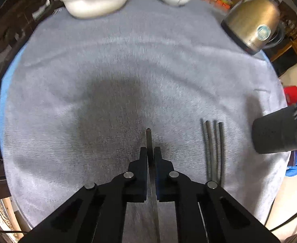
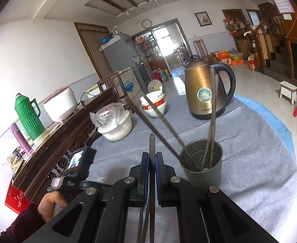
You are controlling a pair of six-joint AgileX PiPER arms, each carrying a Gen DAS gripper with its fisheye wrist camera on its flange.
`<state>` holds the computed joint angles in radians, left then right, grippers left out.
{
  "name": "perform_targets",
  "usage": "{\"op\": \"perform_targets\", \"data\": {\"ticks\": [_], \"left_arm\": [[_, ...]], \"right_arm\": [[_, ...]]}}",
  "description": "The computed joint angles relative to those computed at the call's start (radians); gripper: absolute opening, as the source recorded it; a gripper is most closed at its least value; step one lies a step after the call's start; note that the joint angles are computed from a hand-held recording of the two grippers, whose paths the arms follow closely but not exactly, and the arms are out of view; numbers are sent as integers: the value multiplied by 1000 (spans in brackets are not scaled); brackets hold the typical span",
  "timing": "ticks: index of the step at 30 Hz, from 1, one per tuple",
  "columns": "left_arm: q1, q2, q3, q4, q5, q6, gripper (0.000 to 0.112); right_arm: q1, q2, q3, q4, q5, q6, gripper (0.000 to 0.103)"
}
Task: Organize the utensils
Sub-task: 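Lift both held chopsticks and carry them over the grey cup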
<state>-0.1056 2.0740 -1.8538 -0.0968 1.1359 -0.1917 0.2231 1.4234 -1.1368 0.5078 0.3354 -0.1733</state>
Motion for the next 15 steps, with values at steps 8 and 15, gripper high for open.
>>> {"op": "perform_targets", "data": {"ticks": [8,15], "left_arm": [[-55,-268,139,46,-108,-20,5],[-105,-363,70,61,-119,-28,5]], "right_arm": [[-72,-99,56,103,-94,-91,7],[-177,-140,32,311,-129,-258,7]]}}
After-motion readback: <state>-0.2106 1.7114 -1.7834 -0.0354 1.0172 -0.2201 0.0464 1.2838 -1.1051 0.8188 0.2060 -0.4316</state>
